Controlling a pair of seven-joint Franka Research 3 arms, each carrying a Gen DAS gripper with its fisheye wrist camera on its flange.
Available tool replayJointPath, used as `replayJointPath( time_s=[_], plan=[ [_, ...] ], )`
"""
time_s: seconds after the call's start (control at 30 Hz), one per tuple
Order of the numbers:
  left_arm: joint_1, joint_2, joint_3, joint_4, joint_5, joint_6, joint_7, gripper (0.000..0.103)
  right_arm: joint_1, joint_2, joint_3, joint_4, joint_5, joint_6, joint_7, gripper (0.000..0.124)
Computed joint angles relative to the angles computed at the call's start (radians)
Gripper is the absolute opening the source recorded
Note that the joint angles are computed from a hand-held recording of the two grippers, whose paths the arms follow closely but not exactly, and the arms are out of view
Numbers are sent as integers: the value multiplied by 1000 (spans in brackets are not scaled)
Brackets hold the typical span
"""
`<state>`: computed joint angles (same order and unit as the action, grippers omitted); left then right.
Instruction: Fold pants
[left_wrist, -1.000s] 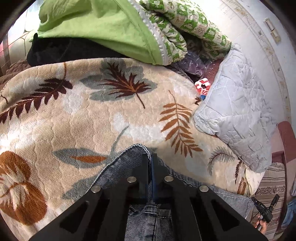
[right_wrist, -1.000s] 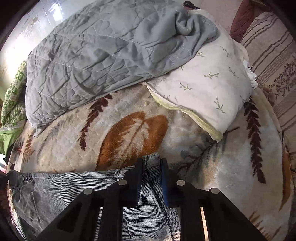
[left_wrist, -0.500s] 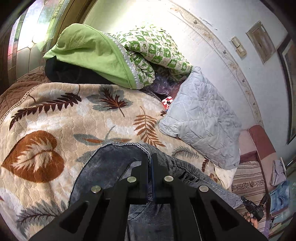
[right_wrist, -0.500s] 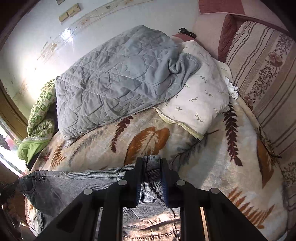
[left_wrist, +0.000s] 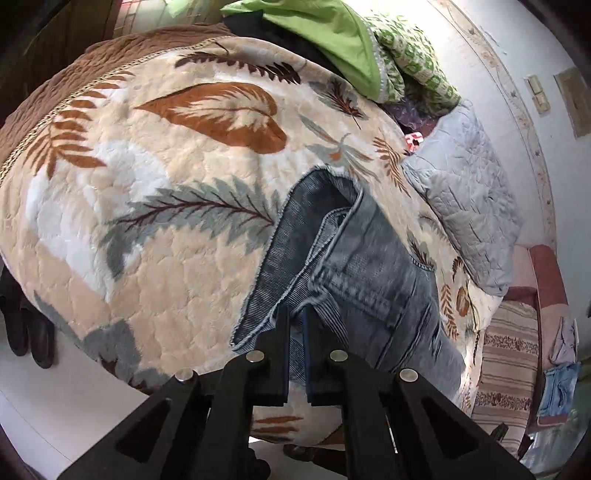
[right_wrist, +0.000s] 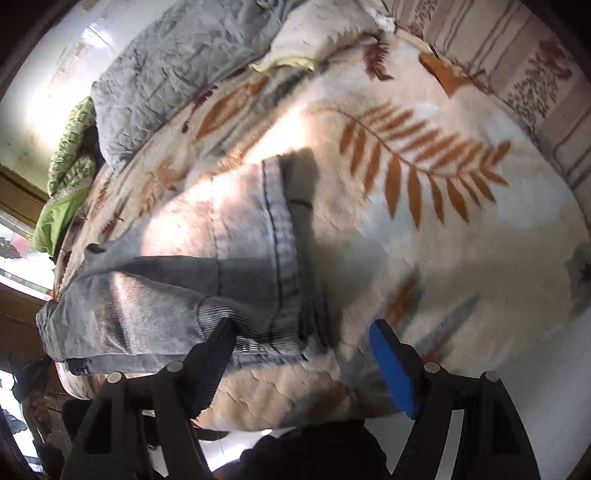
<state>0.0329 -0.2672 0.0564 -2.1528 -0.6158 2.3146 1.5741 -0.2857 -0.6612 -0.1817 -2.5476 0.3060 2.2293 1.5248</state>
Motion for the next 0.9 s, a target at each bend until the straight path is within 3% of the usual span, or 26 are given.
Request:
replayJointPath(
  time_s=[0.1, 0.17, 0.27, 0.4, 0.47, 0.5, 0.57, 0.63, 0.7, 0.73, 0.77, 0.83, 0.9],
  plan=[
    [9, -40, -31, -5, 86, 80, -70, 9, -28, -71, -12, -42, 18, 33, 16, 78],
    [-28, -51, -27, 8, 74, 106, -40, 28, -29, -76, -23, -21, 34, 48, 23, 78],
    [-92, -44, -35, 28, 50, 124, 25, 45, 17, -37, -50, 39, 101, 62, 11, 78],
    [-124, -2, -82, 13, 115, 157, 25, 45, 129, 38, -87, 111, 245, 64, -70, 78],
    [-90, 50, -139, 18, 318, 128, -89, 45, 174, 93, -107, 129, 330, 66, -118, 78],
    [-83, 80, -150, 24, 384, 108, -126, 45, 171, 124, -93, 130, 337, 65, -109, 79],
    [-84, 69, -155, -7, 440, 156, -146, 45, 103, 219, -14, 155, 196, 23, 35, 77],
    [-79, 42, -172, -3, 537, 173, -210, 45, 85, 218, 30, 163, 129, 49, 89, 75],
    [-101, -7, -157, -43, 533, 295, -195, 54, 81, 196, 93, 201, 10, 102, 122, 75],
    [-116, -23, -149, -60, 528, 346, -181, 68, 105, 198, 101, 228, -3, 133, 104, 75],
    [-127, -33, -145, -73, 531, 385, -175, 73, 141, 213, 100, 268, 4, 142, 75, 75],
    [-154, -30, -132, -92, 529, 415, -150, 73, 238, 283, 85, 378, 64, 103, -26, 75],
    [-138, 4, -150, -84, 584, 367, -185, 73, 321, 355, 94, 457, 126, 84, -142, 75]
  ],
)
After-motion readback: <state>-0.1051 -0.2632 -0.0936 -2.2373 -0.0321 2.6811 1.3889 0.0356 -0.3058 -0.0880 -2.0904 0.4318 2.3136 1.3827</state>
